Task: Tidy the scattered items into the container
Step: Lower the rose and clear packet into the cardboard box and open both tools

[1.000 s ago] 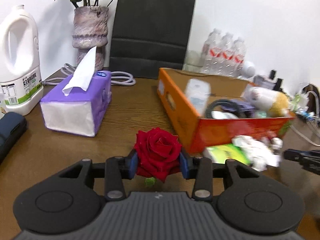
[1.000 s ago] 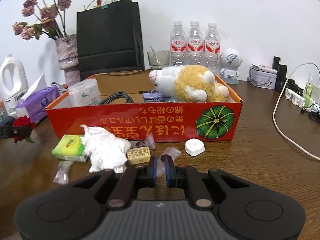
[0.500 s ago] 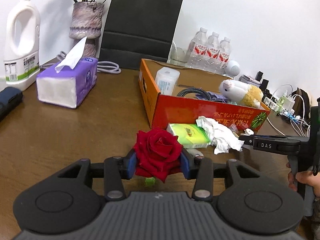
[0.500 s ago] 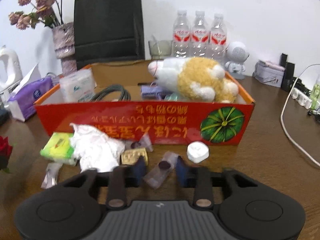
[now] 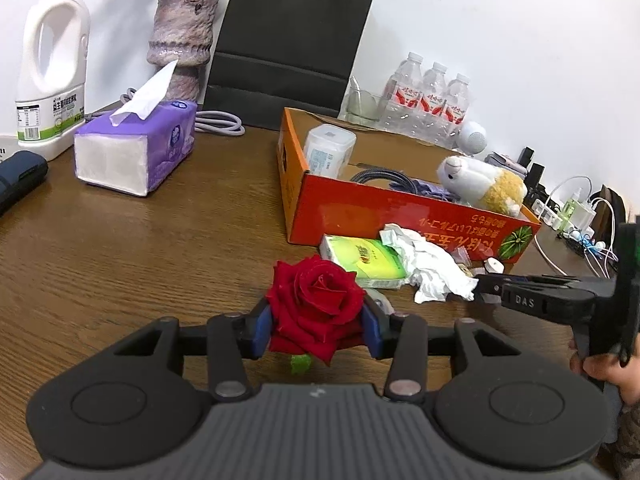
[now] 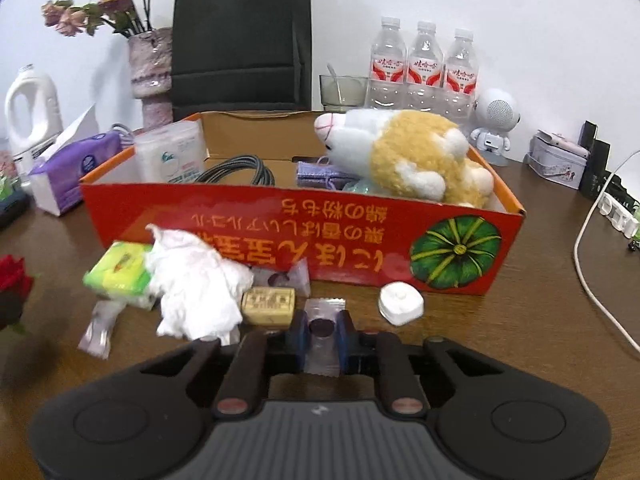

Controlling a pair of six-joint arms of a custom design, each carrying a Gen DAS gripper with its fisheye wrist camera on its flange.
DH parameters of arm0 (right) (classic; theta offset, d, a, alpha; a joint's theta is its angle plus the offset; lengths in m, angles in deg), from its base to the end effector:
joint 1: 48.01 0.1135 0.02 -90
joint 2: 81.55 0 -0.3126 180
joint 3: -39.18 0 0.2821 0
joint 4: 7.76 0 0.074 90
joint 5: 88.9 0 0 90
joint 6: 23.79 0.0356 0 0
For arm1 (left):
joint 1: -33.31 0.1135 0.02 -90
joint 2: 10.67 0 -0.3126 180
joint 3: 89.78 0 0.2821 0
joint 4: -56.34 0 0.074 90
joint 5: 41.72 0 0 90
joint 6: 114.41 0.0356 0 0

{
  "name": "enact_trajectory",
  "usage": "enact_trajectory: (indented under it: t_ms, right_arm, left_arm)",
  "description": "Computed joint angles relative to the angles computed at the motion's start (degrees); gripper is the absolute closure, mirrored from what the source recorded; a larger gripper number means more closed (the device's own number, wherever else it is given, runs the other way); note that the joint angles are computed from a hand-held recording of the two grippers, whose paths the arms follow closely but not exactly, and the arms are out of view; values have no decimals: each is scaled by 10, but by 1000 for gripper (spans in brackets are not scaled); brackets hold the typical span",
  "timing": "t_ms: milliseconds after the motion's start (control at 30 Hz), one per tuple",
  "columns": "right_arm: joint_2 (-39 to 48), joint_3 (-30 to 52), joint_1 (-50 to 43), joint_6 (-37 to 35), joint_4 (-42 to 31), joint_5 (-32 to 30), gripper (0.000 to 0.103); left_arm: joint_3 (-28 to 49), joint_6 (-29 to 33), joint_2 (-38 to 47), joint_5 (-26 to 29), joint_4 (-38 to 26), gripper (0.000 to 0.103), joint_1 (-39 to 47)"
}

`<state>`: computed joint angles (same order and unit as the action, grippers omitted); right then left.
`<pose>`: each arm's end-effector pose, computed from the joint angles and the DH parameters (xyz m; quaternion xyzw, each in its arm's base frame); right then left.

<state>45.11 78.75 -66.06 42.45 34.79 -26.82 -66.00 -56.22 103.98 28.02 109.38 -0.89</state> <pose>0.2867 -0.0759 0.0086 -0.1377 0.8893 0.0741 0.4297 0.1979 -0.1196 0.0497 -0.0589 0.8856 -0.1033 0.4490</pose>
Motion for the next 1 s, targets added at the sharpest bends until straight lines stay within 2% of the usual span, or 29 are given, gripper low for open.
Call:
enact_trajectory:
  t_ms: [400, 500, 667, 800, 867, 1000]
  right_arm:
    - [-43, -75, -212, -121, -26, -206, 90]
    - [-49, -86, -229, -142, -37, -228, 90]
    - [-59, -94, -217, -142, -31, -235, 90]
    - [-121, -87, -161, -76, -26, -225, 90]
    - [-155, -72, -122, -31, -30, -209, 90]
    - [-186, -9, -27, 41, -73, -133, 90]
  left_arm:
    - [30, -17, 5, -34, -15, 58, -84]
    - [34, -21, 3, -45, -21, 58, -106]
    - [44, -10, -17, -56, -44, 58, -116]
    - [70, 42, -69, -49, -84, 58, -91]
    - [97, 68, -92, -34, -110, 58, -65]
    - [181, 98, -95, -9, -180, 58, -11]
